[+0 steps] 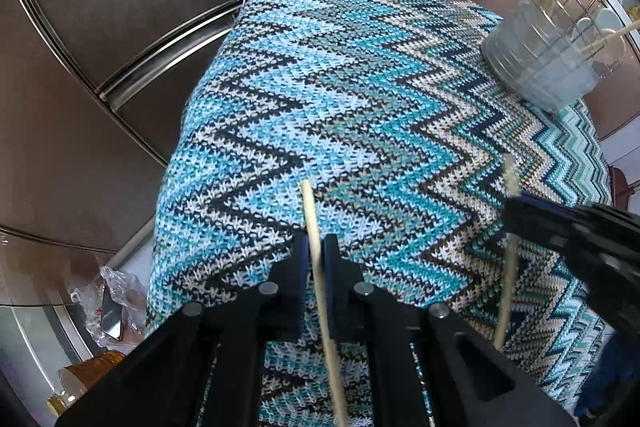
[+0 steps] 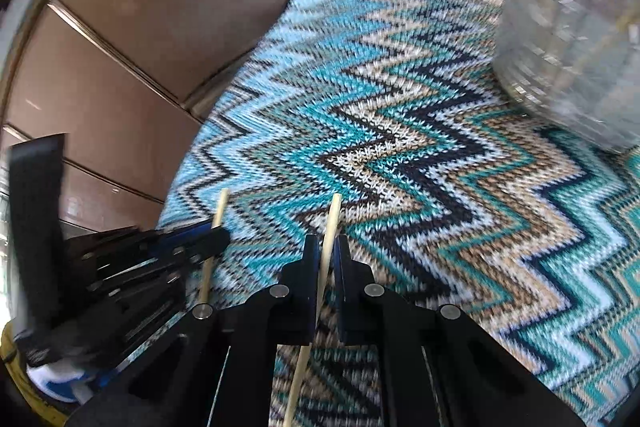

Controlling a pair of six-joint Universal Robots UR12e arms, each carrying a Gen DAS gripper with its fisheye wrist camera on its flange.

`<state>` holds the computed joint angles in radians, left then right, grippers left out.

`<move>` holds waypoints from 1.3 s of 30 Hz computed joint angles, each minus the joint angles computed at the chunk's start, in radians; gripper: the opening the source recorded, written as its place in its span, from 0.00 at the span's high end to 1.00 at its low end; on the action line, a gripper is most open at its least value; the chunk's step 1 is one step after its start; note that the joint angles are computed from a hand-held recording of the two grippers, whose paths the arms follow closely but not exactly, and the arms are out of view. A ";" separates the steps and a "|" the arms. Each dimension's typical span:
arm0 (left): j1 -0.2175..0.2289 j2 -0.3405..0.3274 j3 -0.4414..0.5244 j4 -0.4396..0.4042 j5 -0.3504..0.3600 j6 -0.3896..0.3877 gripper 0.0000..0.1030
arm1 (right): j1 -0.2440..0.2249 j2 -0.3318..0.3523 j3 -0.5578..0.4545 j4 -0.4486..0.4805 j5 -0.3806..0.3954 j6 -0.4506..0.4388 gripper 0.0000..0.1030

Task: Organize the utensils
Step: 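Close the left tool on one chopstick while the right tool grasps the other, then lift both held chopsticks and carry them over the holder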

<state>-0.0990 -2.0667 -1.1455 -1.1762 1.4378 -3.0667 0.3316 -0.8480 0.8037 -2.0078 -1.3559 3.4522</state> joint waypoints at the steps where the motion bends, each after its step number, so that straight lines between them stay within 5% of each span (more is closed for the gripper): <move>1: -0.002 0.006 -0.011 0.020 0.012 0.001 0.95 | 0.000 -0.019 0.030 -0.028 -0.002 0.000 0.93; 10: -0.005 0.085 -0.117 0.181 0.006 -0.005 0.95 | -0.019 -0.231 0.359 -0.379 -0.023 0.074 0.93; 22: 0.004 0.217 -0.241 0.390 -0.126 -0.039 0.95 | -0.018 -0.381 0.561 -0.610 -0.088 0.113 0.95; 31: 0.004 0.256 -0.231 0.513 -0.240 -0.077 0.95 | 0.006 -0.431 0.570 -0.698 -0.204 0.056 0.95; 39: -0.009 0.198 -0.111 0.650 -0.332 -0.174 0.95 | 0.015 -0.400 0.475 -0.754 -0.296 -0.036 0.95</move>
<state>-0.1077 -1.8687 -1.2563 -0.5259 1.1059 -3.2407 0.3466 -1.2478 1.2789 -2.7616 -1.6524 3.4158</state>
